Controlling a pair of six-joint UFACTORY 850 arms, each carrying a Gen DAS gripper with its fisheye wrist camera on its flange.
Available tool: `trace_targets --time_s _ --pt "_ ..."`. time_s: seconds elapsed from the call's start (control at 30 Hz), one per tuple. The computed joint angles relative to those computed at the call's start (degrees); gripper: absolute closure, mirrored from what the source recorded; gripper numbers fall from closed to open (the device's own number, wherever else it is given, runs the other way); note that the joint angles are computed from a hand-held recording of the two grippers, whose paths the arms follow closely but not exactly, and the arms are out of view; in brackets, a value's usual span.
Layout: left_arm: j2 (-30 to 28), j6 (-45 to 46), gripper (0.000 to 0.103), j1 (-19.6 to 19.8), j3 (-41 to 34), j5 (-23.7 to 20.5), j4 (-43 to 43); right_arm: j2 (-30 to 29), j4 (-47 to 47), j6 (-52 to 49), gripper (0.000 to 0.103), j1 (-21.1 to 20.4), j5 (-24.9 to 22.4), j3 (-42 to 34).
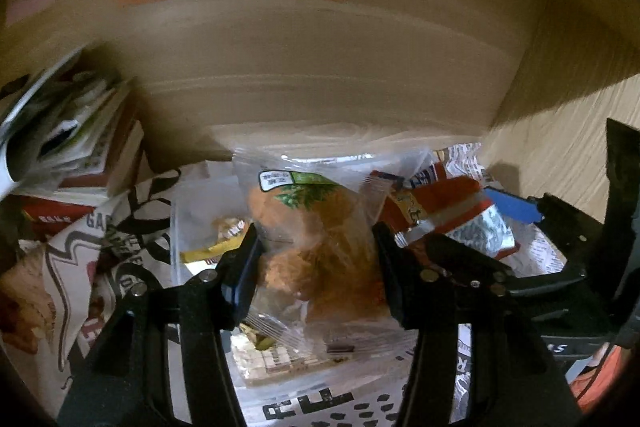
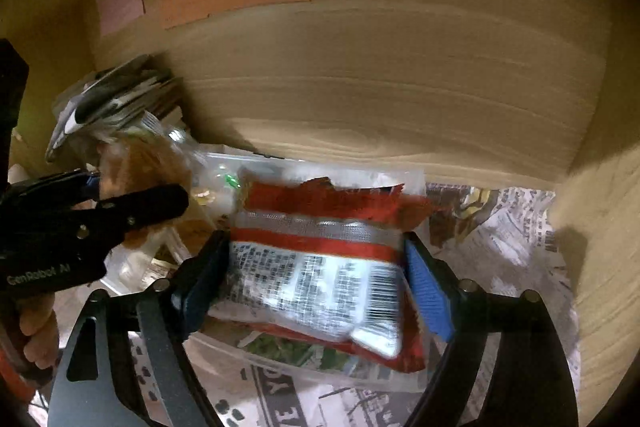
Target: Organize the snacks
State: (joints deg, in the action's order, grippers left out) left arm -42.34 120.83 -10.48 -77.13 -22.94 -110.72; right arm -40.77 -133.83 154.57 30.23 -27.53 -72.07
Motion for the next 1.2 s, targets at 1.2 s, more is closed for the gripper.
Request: trace_targets --time_s 1.2 --pt "36.5 42.9 0.014 7.6 43.4 -29.7 -40.6 20.1 6.8 5.4 0.000 18.6 -35.0 24.3"
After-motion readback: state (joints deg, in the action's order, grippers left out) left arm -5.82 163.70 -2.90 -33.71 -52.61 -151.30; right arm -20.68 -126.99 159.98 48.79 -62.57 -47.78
